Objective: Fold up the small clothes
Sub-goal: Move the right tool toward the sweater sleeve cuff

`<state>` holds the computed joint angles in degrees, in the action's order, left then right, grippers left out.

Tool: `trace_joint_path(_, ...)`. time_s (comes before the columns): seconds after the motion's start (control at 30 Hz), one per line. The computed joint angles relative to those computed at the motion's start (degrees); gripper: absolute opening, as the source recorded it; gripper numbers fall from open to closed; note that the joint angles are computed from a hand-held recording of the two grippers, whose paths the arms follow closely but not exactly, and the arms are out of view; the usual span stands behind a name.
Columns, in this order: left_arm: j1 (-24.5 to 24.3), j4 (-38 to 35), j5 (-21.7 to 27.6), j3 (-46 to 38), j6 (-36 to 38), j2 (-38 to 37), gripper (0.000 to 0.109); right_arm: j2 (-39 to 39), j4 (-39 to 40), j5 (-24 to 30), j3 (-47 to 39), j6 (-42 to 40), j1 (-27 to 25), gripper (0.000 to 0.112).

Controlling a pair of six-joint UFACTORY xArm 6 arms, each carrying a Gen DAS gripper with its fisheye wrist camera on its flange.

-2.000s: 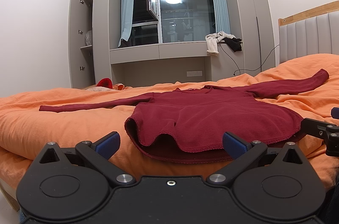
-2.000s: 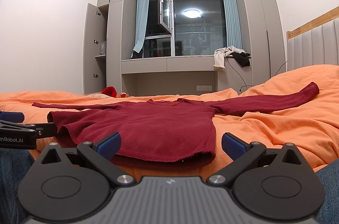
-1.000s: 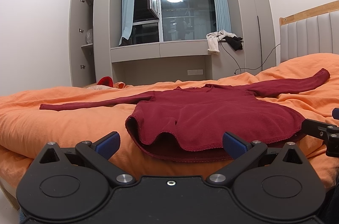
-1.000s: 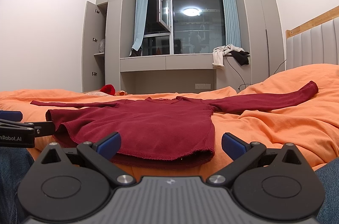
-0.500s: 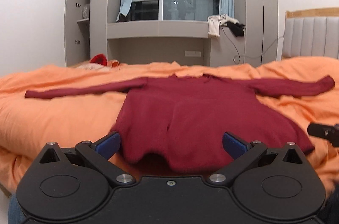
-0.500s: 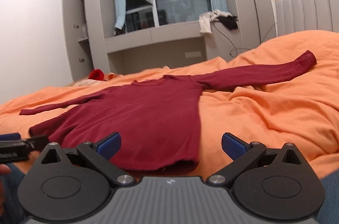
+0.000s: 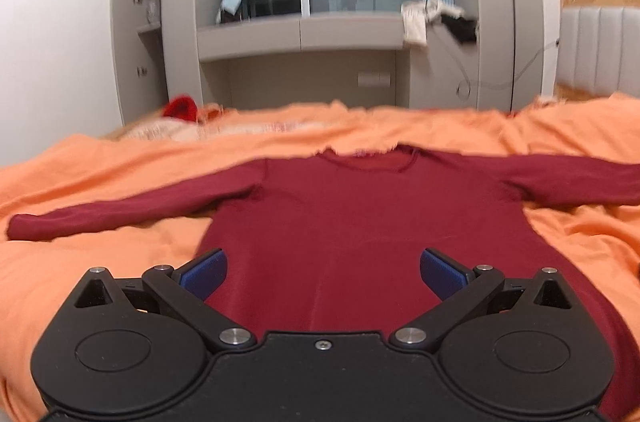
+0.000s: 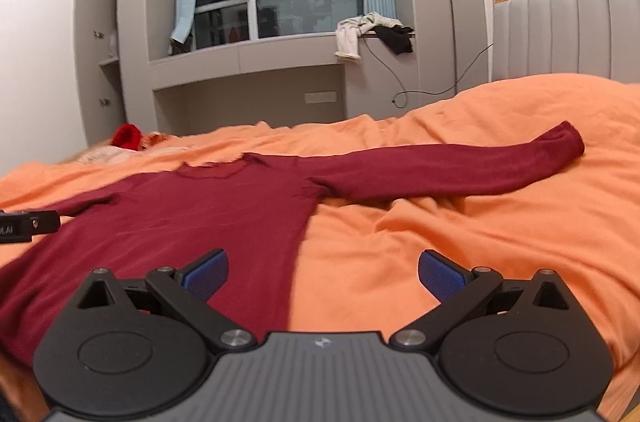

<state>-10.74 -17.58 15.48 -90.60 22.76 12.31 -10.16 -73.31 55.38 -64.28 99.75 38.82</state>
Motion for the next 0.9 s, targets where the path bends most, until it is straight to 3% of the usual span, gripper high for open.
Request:
trace_joint_path(0.13,-0.26,4.08,7.13,-14.23,-6.26,9.59,0.103,2.33,0.59,-1.35,-2.14,-2.64,-3.84,0.103)
trace_joint_path(0.3,-1.45,7.47,10.97,-27.49,-8.64,19.21,0.103,4.24,2.30,-3.50,-3.84,-5.96,-8.28,0.103)
trace_joint_path(0.43,-1.65,9.01,13.40,-32.56,-10.13,23.63,0.103,6.75,4.67,-6.34,-5.97,-9.55,-12.11,0.103)
trace_joint_path(0.63,-1.08,16.93,14.75,-38.75,-16.34,29.40,0.103,13.76,4.33,-9.82,-11.38,-15.85,-16.03,0.103)
trace_joint_path(0.77,-0.01,13.86,22.93,-49.04,-17.34,35.18,0.103,15.52,4.01,-15.68,-12.18,-18.01,-18.66,0.103)
trace_joint_path(0.9,0.23,12.81,21.56,-46.97,-16.25,34.59,0.103,17.01,8.56,-16.50,-13.48,-21.74,-20.37,0.103)
